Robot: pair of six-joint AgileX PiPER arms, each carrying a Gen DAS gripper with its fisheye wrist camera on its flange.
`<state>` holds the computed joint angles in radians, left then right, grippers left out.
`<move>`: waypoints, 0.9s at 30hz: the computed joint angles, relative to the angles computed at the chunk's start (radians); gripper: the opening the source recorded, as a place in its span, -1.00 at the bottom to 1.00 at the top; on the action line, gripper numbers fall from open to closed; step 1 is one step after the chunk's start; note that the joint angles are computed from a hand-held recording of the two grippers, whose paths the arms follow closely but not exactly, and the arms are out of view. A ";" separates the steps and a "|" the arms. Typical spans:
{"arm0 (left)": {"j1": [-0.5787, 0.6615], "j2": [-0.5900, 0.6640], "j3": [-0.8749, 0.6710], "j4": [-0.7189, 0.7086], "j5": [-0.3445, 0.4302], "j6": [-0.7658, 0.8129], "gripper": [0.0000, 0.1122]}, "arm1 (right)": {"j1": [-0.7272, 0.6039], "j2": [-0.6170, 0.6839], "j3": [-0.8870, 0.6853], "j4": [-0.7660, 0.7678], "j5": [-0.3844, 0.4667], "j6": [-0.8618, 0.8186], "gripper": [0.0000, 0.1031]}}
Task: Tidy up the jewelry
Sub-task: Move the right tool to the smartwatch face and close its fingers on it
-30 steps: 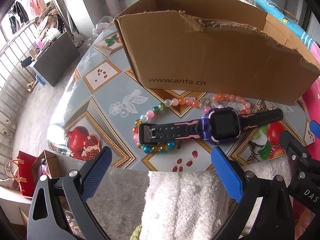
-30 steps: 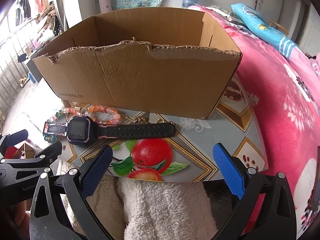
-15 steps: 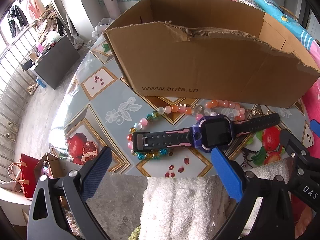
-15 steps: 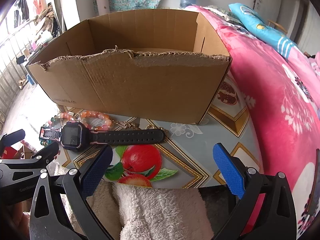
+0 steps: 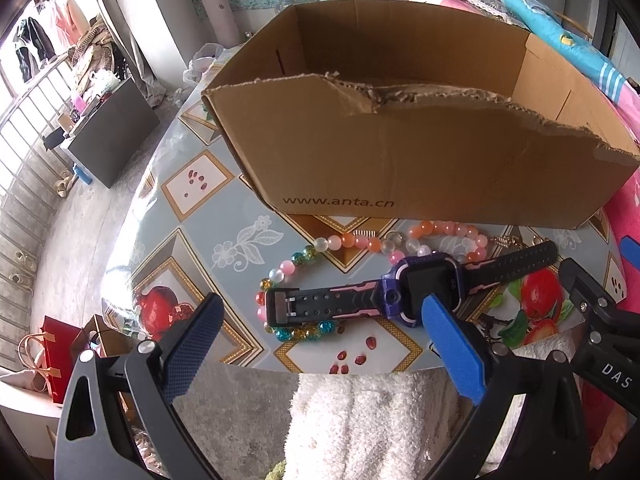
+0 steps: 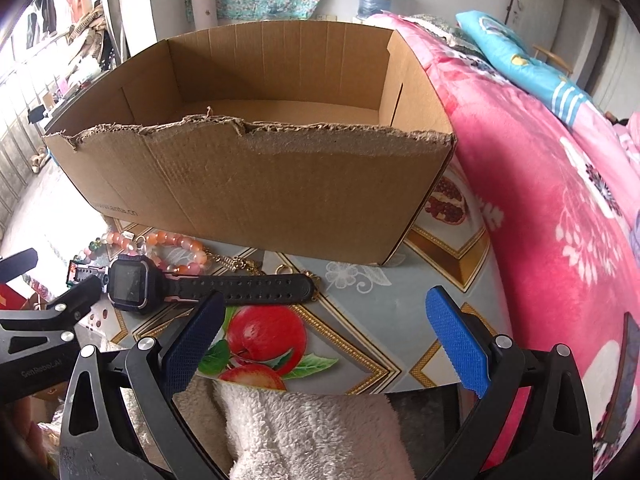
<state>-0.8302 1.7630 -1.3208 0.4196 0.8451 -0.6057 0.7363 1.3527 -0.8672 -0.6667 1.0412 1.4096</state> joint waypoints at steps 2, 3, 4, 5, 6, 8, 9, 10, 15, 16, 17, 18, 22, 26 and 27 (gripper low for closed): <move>0.009 -0.007 0.005 -0.010 -0.016 0.018 0.73 | -0.008 -0.013 0.006 -0.005 -0.003 -0.012 0.87; 0.009 -0.007 0.003 -0.009 -0.017 0.024 0.73 | -0.008 -0.026 0.013 -0.014 -0.008 -0.011 0.87; 0.011 -0.009 0.003 -0.008 -0.022 0.031 0.73 | -0.004 -0.037 0.021 -0.026 -0.009 -0.003 0.87; 0.012 -0.014 0.009 -0.007 -0.032 0.039 0.73 | 0.004 -0.053 0.032 -0.044 -0.009 0.009 0.87; 0.013 -0.021 0.016 -0.003 -0.045 0.046 0.73 | 0.017 -0.066 0.041 -0.062 -0.006 0.025 0.87; 0.016 -0.036 0.034 0.001 -0.076 0.057 0.73 | 0.056 -0.112 0.063 -0.125 0.011 0.075 0.87; 0.022 -0.045 0.045 -0.009 -0.097 0.074 0.73 | 0.083 -0.142 0.077 -0.170 0.025 0.112 0.87; 0.031 -0.058 0.061 -0.025 -0.125 0.095 0.73 | 0.106 -0.164 0.089 -0.209 0.037 0.143 0.87; 0.090 -0.147 0.175 -0.167 -0.291 0.250 0.73 | 0.183 -0.263 0.186 -0.387 -0.002 0.169 0.87; 0.115 -0.166 0.204 -0.247 -0.333 0.326 0.73 | 0.143 -0.269 0.180 -0.340 -0.052 0.090 0.87; 0.142 -0.186 0.235 -0.332 -0.372 0.402 0.73 | 0.106 -0.275 0.186 -0.312 -0.115 0.042 0.87; 0.164 -0.206 0.266 -0.406 -0.408 0.467 0.73 | 0.084 -0.278 0.191 -0.308 -0.162 0.028 0.87; 0.224 -0.263 0.345 -0.587 -0.465 0.626 0.73 | 0.021 -0.242 0.171 -0.242 -0.325 -0.069 0.87; 0.280 -0.282 0.374 -0.804 -0.446 0.823 0.73 | -0.015 -0.152 0.126 -0.153 -0.476 -0.170 0.74; 0.284 -0.279 0.372 -0.802 -0.440 0.818 0.73 | -0.034 -0.126 0.116 -0.110 -0.517 -0.212 0.64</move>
<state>-0.5459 1.4842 -0.9484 -0.3825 0.4050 0.2124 0.7026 1.2266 -0.7510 -0.7767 0.5241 1.1973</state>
